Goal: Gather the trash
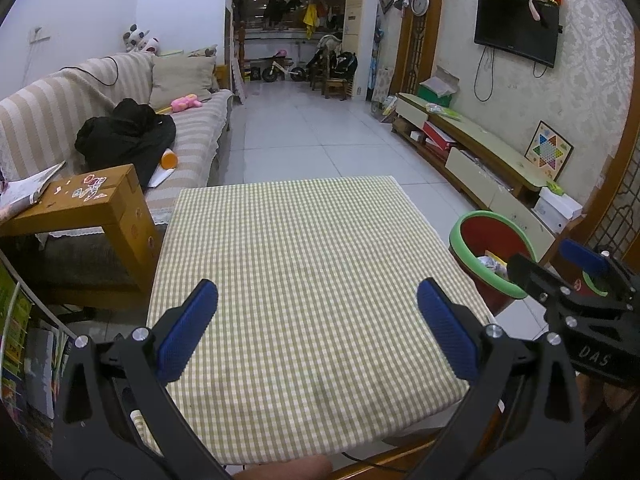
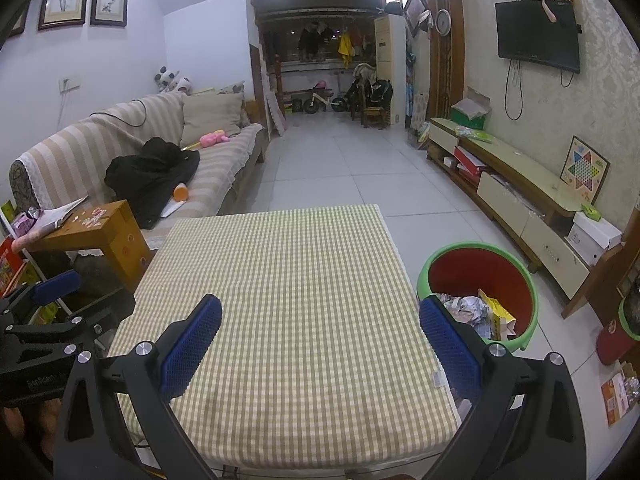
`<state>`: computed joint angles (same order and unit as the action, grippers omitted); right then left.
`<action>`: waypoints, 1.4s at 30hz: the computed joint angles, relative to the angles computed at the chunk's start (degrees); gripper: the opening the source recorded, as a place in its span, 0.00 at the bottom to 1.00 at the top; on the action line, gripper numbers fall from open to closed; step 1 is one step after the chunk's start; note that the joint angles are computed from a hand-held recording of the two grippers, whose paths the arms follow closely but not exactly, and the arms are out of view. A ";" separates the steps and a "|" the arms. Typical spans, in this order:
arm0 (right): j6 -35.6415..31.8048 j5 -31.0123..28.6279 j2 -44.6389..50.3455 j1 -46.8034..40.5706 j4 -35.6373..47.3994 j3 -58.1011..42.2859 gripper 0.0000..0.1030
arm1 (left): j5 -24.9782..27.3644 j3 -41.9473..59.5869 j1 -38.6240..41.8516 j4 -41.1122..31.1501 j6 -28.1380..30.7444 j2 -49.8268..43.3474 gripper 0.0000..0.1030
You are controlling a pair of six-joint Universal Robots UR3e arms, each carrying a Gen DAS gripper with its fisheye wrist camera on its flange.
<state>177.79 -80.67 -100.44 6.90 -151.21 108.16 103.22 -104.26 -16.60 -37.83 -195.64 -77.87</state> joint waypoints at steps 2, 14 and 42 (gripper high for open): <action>0.19 -0.02 -0.05 0.10 0.03 -0.01 0.93 | -0.13 -0.01 0.13 -0.24 0.01 0.12 0.95; -0.08 -0.32 0.11 0.55 0.09 -0.07 0.93 | -0.82 0.23 0.58 -0.38 0.16 -0.03 0.95; 0.05 -0.65 0.46 0.94 0.22 -0.35 0.93 | -0.35 0.91 -0.91 0.79 -0.73 -0.91 0.95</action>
<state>177.85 -81.31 -99.98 7.84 -150.99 107.81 102.87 -103.36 -17.51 -37.05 -196.37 -78.78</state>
